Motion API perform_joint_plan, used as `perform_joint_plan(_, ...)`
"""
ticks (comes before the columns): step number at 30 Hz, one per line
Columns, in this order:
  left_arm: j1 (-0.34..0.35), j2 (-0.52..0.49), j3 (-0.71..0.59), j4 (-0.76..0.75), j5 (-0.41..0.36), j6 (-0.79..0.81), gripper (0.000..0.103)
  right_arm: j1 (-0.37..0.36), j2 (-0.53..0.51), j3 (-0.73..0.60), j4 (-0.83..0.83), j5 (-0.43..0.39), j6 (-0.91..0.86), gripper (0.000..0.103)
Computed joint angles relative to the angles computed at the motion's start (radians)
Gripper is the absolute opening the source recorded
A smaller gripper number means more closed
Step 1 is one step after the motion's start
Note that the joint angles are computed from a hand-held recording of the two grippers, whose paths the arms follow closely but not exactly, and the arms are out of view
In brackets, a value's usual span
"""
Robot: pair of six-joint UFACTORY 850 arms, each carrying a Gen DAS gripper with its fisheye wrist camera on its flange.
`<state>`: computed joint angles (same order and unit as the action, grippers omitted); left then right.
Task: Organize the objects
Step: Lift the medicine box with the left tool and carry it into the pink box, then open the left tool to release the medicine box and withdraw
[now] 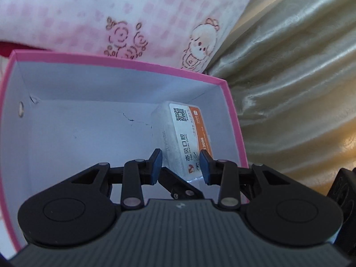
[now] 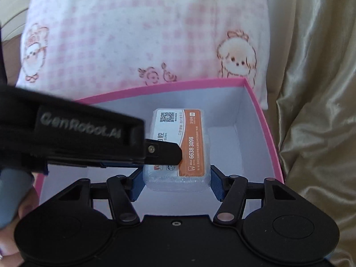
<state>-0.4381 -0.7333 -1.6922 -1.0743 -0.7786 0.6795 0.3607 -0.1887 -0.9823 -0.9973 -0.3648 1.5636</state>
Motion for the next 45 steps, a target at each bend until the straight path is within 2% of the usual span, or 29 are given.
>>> perform_joint_plan(3, 0.000, -0.054, -0.054, 0.019, -0.029, -0.054, 0.035, -0.022, -0.038, -0.033, 0.152, -0.002, -0.171, 0.065)
perform_joint_plan(8, -0.019, -0.092, -0.102, 0.056, -0.006, -0.100, 0.035, -0.038, -0.090, -0.091, 0.319, -0.050, -0.438, 0.066)
perform_joint_plan(12, -0.012, -0.141, -0.169, 0.080, -0.054, -0.168, 0.035, -0.077, -0.122, -0.122, 0.438, -0.038, -0.634, 0.066)
perform_joint_plan(15, -0.012, -0.172, -0.206, 0.104, -0.069, -0.214, 0.030, -0.114, -0.133, -0.137, 0.645, -0.026, -0.832, 0.066)
perform_joint_plan(17, -0.013, -0.189, -0.222, 0.116, -0.088, -0.238, 0.029, -0.117, -0.137, -0.142, 0.673, -0.046, -0.869, 0.066)
perform_joint_plan(20, -0.015, -0.190, -0.215, 0.115, -0.079, -0.237, 0.028, -0.109, -0.132, -0.133, 0.654, -0.055, -0.867, 0.066)
perform_joint_plan(24, -0.025, -0.216, -0.250, 0.170, -0.078, -0.301, 0.020, -0.090, -0.121, -0.122, 0.570, -0.069, -0.791, 0.067)
perform_joint_plan(27, -0.027, -0.224, -0.260, 0.165, -0.084, -0.315, 0.020, -0.070, -0.109, -0.113, 0.472, -0.089, -0.730, 0.066)
perform_joint_plan(30, -0.034, -0.228, -0.271, 0.178, -0.076, -0.330, 0.020, -0.041, -0.113, -0.109, 0.338, -0.146, -0.663, 0.053)
perform_joint_plan(33, -0.042, -0.242, -0.293, 0.177, -0.087, -0.343, 0.020, -0.037, -0.108, -0.093, 0.266, -0.144, -0.597, 0.040)
perform_joint_plan(35, -0.047, -0.250, -0.302, 0.166, -0.091, -0.346, 0.019, -0.035, -0.109, -0.090, 0.209, -0.159, -0.549, 0.027)
perform_joint_plan(38, -0.057, -0.255, -0.312, 0.174, -0.087, -0.348, 0.019, -0.038, -0.112, -0.083, 0.137, -0.172, -0.476, 0.016)
perform_joint_plan(40, -0.058, -0.259, -0.321, 0.165, -0.079, -0.339, 0.018, -0.041, -0.119, -0.088, 0.106, -0.177, -0.459, 0.010)
perform_joint_plan(43, -0.052, -0.268, -0.325, 0.127, -0.079, -0.327, 0.018, -0.032, -0.138, -0.106, 0.070, -0.201, -0.451, 0.012)
perform_joint_plan(45, -0.049, -0.275, -0.336, 0.130, -0.090, -0.334, 0.018, -0.035, -0.118, -0.092, 0.109, -0.169, -0.476, 0.012)
